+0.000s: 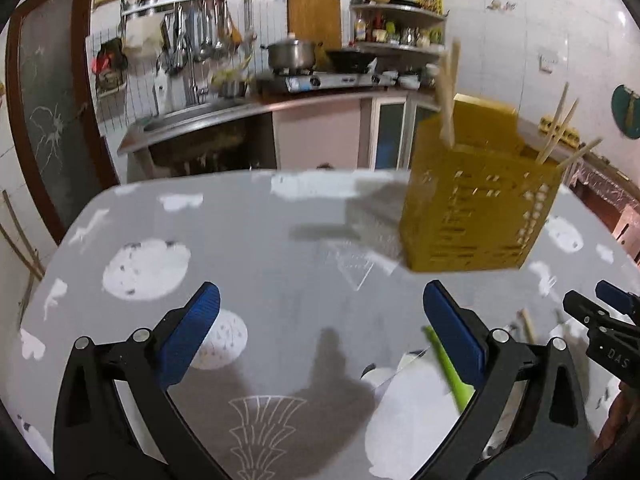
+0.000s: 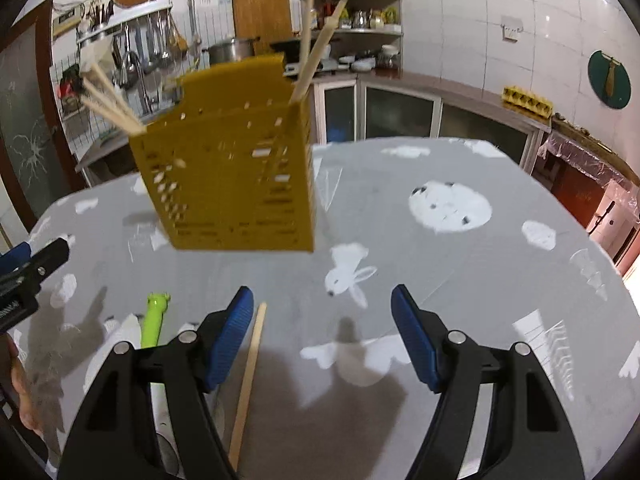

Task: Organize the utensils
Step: 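Lower the left tool toward the green frog fork while the right tool grasps a chopstick, then close the left tool on the green frog-handled fork's handle and lift it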

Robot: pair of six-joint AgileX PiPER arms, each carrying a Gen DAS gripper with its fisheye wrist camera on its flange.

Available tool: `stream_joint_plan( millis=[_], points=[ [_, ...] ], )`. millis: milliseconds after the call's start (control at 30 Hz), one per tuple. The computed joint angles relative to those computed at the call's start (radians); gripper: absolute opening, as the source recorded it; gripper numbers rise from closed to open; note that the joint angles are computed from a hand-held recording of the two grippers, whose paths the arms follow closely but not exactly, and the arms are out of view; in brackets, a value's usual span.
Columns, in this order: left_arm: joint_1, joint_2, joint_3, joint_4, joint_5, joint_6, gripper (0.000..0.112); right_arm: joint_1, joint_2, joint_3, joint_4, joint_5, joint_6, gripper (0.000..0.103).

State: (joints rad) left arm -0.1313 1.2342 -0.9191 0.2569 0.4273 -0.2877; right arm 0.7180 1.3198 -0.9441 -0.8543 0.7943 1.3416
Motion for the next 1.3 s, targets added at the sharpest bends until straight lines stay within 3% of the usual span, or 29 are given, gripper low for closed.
stream_joint_plan(
  millis=[300, 400, 467, 600, 867, 1100, 1300],
  points=[
    [-0.017, 0.044, 0.019, 0.114, -0.006, -0.100, 0.098, -0.020, 0.110, -0.054, 0.114, -0.018, -0.085, 0.070],
    [-0.010, 0.057, 0.005, 0.047, 0.013, -0.039, 0.098, -0.028, 0.135, -0.080, 0.159, -0.009, -0.127, 0.069],
    [-0.007, 0.068, -0.011, -0.009, 0.035, 0.012, 0.098, -0.027, 0.153, -0.095, 0.177, -0.002, -0.147, 0.057],
    [-0.022, 0.079, -0.017, 0.029, 0.050, -0.030, 0.098, -0.027, 0.179, -0.112, 0.195, 0.000, -0.157, 0.046],
    [-0.027, 0.103, -0.055, -0.075, 0.110, 0.015, 0.098, -0.060, 0.196, -0.136, 0.235, -0.042, -0.192, 0.010],
    [-0.144, 0.126, -0.082, 0.026, 0.155, -0.099, 0.098, -0.091, 0.150, -0.100, 0.259, -0.062, -0.244, 0.007],
    [-0.222, 0.179, -0.125, 0.014, 0.207, -0.123, 0.097, -0.172, 0.076, -0.021, 0.299, -0.100, -0.292, 0.007]
  ],
)
